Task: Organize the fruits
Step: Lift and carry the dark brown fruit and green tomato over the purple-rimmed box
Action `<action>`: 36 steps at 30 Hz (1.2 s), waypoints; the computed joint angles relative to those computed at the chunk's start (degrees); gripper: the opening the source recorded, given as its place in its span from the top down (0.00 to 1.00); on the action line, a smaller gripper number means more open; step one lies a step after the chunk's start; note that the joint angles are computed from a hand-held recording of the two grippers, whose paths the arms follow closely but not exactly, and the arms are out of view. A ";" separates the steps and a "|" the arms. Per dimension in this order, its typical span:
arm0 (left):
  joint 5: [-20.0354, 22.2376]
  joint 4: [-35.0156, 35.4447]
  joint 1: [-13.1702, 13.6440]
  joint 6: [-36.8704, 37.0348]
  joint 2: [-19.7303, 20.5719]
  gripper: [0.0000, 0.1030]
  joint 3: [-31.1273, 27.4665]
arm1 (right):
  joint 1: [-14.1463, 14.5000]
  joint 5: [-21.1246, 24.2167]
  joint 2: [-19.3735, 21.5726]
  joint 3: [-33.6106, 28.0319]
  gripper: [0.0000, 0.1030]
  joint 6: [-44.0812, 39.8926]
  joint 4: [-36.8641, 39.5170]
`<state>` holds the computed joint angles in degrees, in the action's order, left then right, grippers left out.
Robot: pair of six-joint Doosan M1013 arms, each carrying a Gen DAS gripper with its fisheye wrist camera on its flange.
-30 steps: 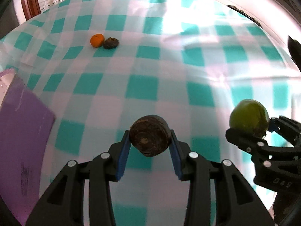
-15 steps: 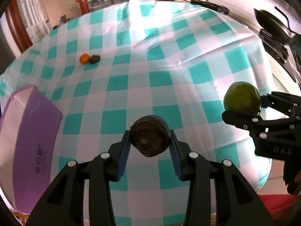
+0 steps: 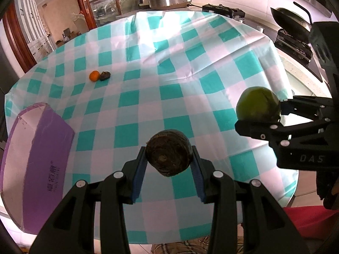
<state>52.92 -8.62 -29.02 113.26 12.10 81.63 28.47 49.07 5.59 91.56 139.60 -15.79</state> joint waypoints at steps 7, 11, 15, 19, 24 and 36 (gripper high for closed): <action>-2.59 -0.88 2.57 1.19 -0.61 0.60 0.15 | 0.28 -1.52 2.99 -4.17 0.40 -3.74 3.20; -4.07 -1.41 5.20 2.63 -0.44 0.60 -0.42 | 0.67 -1.42 6.39 -8.72 0.40 -6.26 5.12; -4.38 -2.92 8.64 3.55 0.45 0.60 -2.17 | 1.02 0.12 10.91 -15.13 0.40 -10.24 7.84; -4.76 -4.89 12.14 4.62 1.74 0.60 -4.58 | 1.59 2.04 15.55 -22.45 0.40 -13.60 10.02; -2.65 -4.93 16.22 4.08 4.20 0.60 -8.17 | 2.52 6.10 22.52 -33.83 0.40 -19.03 13.23; 8.75 1.50 22.63 0.16 10.85 0.60 -15.76 | 4.62 20.33 39.30 -63.11 0.39 -30.26 18.75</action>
<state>61.66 -7.12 -6.39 113.43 22.95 65.87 33.09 69.40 44.90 28.45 109.34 2.97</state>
